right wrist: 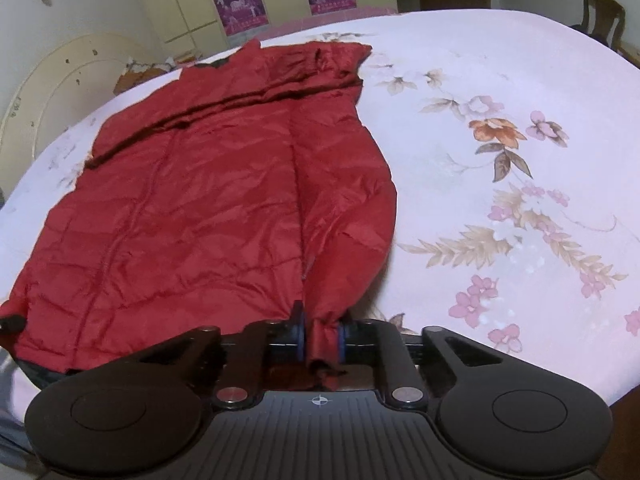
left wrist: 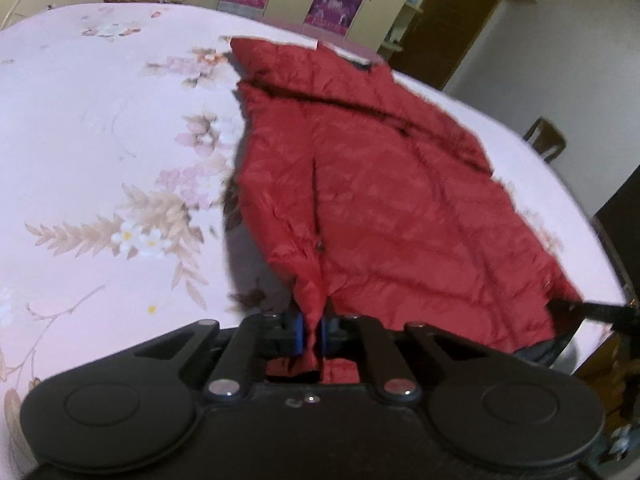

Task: Fold large clothes
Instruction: 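Lift the hem with both grippers and fold it toward the collar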

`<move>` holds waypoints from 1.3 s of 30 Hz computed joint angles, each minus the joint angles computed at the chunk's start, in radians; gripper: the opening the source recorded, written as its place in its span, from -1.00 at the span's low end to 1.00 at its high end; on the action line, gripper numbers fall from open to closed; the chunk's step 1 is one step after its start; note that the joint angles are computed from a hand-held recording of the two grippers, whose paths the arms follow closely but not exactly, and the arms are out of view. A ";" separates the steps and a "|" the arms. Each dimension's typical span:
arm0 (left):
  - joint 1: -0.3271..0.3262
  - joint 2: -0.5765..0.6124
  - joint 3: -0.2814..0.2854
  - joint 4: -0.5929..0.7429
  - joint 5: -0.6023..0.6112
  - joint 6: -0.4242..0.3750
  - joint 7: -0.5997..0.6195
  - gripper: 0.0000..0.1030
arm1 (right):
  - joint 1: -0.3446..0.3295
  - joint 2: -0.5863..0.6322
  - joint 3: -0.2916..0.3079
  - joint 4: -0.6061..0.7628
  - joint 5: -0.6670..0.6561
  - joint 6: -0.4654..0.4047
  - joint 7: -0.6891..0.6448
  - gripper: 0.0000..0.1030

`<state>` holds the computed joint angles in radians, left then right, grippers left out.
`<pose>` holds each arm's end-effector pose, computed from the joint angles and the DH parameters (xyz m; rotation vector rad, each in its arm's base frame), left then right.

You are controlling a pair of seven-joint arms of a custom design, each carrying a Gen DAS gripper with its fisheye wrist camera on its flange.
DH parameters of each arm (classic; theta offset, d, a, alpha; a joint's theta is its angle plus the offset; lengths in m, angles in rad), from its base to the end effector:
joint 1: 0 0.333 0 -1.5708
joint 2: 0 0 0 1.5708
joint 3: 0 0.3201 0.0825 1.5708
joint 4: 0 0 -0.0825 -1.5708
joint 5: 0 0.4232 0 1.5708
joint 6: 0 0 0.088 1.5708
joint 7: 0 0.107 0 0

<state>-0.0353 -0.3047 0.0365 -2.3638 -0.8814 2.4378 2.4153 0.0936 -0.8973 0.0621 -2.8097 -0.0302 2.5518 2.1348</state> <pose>0.5168 -0.0004 0.4711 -1.7354 2.2503 -1.1508 0.3580 0.0562 0.4992 -1.4178 2.1296 -0.4432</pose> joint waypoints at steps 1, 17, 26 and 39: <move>-0.003 -0.002 0.006 0.004 -0.019 -0.003 0.011 -0.88 | -0.001 -0.003 0.002 0.004 -0.002 0.004 -0.001 -0.78; -0.029 0.151 -0.047 0.269 -0.335 0.109 0.113 -0.89 | -0.057 0.259 -0.034 0.241 -0.045 0.290 -0.104 -0.81; -0.004 0.461 -0.169 0.625 -0.191 0.288 -0.028 -0.89 | -0.035 0.625 -0.139 0.535 0.048 0.424 -0.261 -0.81; -0.150 0.930 -0.058 1.199 0.431 0.362 -0.615 -0.89 | -0.110 1.113 -0.133 1.066 0.258 0.322 -0.464 -0.81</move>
<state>-0.1851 0.6253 -0.0211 -1.1653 -0.4499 2.7995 1.8008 -0.0164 0.2157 -0.0705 -1.7432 0.2277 2.8739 1.6711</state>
